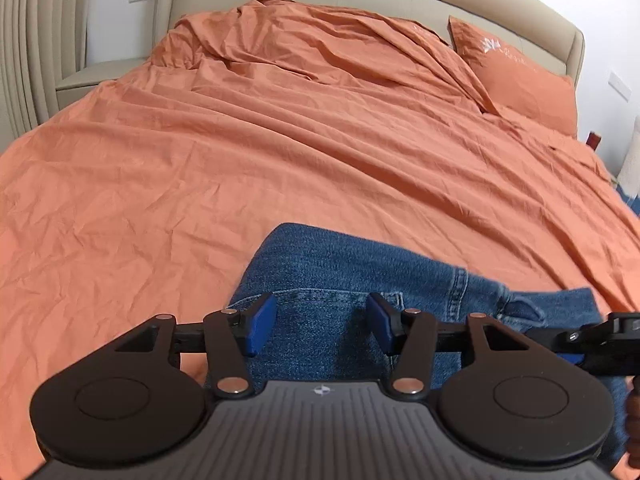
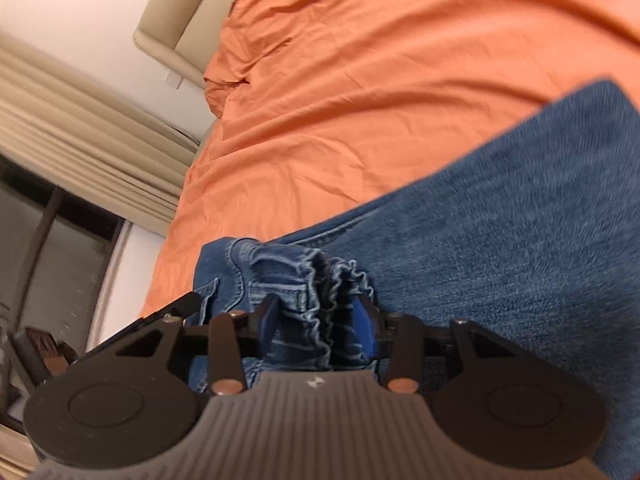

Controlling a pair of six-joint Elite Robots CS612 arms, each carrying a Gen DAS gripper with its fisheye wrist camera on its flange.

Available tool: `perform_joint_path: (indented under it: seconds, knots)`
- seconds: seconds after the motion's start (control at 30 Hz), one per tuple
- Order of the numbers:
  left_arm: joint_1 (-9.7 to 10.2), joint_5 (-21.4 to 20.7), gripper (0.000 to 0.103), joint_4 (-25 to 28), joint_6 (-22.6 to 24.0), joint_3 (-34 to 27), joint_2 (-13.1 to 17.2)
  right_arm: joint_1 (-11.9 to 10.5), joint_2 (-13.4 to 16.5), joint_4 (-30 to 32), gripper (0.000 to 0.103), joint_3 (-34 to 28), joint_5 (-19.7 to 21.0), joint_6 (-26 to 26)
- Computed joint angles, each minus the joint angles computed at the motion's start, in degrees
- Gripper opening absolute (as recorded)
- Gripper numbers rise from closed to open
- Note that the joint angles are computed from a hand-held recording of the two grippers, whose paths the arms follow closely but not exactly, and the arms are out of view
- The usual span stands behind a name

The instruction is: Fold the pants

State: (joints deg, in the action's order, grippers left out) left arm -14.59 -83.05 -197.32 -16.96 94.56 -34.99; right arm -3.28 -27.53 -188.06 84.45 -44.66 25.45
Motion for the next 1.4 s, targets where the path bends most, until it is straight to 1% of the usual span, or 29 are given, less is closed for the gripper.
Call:
perform_joint_path:
  seconds: [0.13, 0.17, 0.2, 0.23, 0.27, 0.3, 0.4, 0.47, 0.57, 0.67, 0.77, 0.87, 0.93, 1.03, 1.13, 1.2, 1.27, 1.33, 1.4]
  knots:
    - [0.43, -0.89, 0.06, -1.6, -2.29, -0.21, 0.32, -0.4, 2.36, -2.08, 0.04, -2.18, 3.33, 5.85]
    - [0.47, -0.87, 0.06, -2.01, -2.74, -0.27, 0.4, -0.35, 2.92, -2.99, 0.032, -2.72, 3.87, 7.42]
    - [0.51, -0.88, 0.06, -2.31, -3.13, -0.34, 0.45, -0.39, 3.48, -3.99, 0.018, -3.19, 4.93, 8.83]
    - [0.57, -0.89, 0.06, -2.69, -3.52, -0.37, 0.49, -0.4, 4.09, -5.11, 0.017, -3.74, 6.23, 10.62]
    - [0.61, -0.8, 0.06, -3.09, -3.92, -0.34, 0.48, -0.31, 4.06, -5.81, 0.015, -3.65, 6.04, 10.88]
    - [0.67, -0.72, 0.06, -3.7, -4.32, -0.23, 0.46, -0.12, 3.45, -5.5, 0.013, -3.13, 5.12, 8.78]
    - [0.86, -0.63, 0.06, -5.26, -5.4, 0.35, 0.17, 0.42, 0.83, -6.64, 0.01, -0.76, 2.59, 2.85]
    - [1.05, -0.83, 0.06, -6.63, -6.16, 0.9, -0.04, 1.02, -1.76, -6.82, 0.01, 1.4, -0.01, -1.35]
    - [1.33, -1.85, 0.06, -10.25, -7.36, 1.83, -0.24, 1.88, -5.82, -4.41, 0.01, 3.5, -1.76, -6.28]
    - [1.92, -4.19, 0.06, -14.93, -8.83, 2.84, -0.39, 3.26, -10.18, -1.61, 0.009, 4.72, -4.88, -11.48]
    - [2.6, -6.8, 0.06, -17.79, -9.92, 3.56, -0.46, 4.22, -14.17, 1.15, 0.009, 5.84, -8.76, -14.89]
    - [3.18, -9.47, 0.057, -17.82, -10.52, 3.73, -0.49, 4.4, -17.52, 2.51, 0.009, 7.94, -13.6, -17.36]
    - [3.3, -10.69, 0.057, -17.25, -10.13, 3.5, -0.42, 4.17, -18.7, 3.1, 0.009, 8.91, -16.57, -17.9]
    - [3.08, -12.03, 0.056, -15.89, -7.41, 2.98, -0.18, 2.84, -18.82, 3.87, 0.009, 9.97, -19.73, -15.85]
    - [2.57, -13.42, 0.054, -13.26, -3.76, 2.07, 0.2, 1.51, -17.63, 4.48, 0.009, 10.52, -23.12, -13.43]
    - [2.03, -13.7, 0.052, -10.72, -1.21, 1.25, 0.56, 0.53, -16.78, 4.94, 0.009, 11.02, -24.56, -12.41]
    - [1.39, -13.42, 0.051, -8.09, 1.25, 0.45, 0.99, -0.45, -15.57, 5.73, 0.009, 11.06, -25.06, -11.54]
    - [0.79, -12.74, 0.049, -5.54, 3.52, -0.3, 1.38, -1.31, -13.83, 4.96, 0.009, 10.67, -24.26, -10.68]
    - [0.23, -10.79, 0.047, -3.4, 5.89, -0.92, 1.66, -1.83, -11.99, 3.82, 0.009, 9.79, -24.01, -10.34]
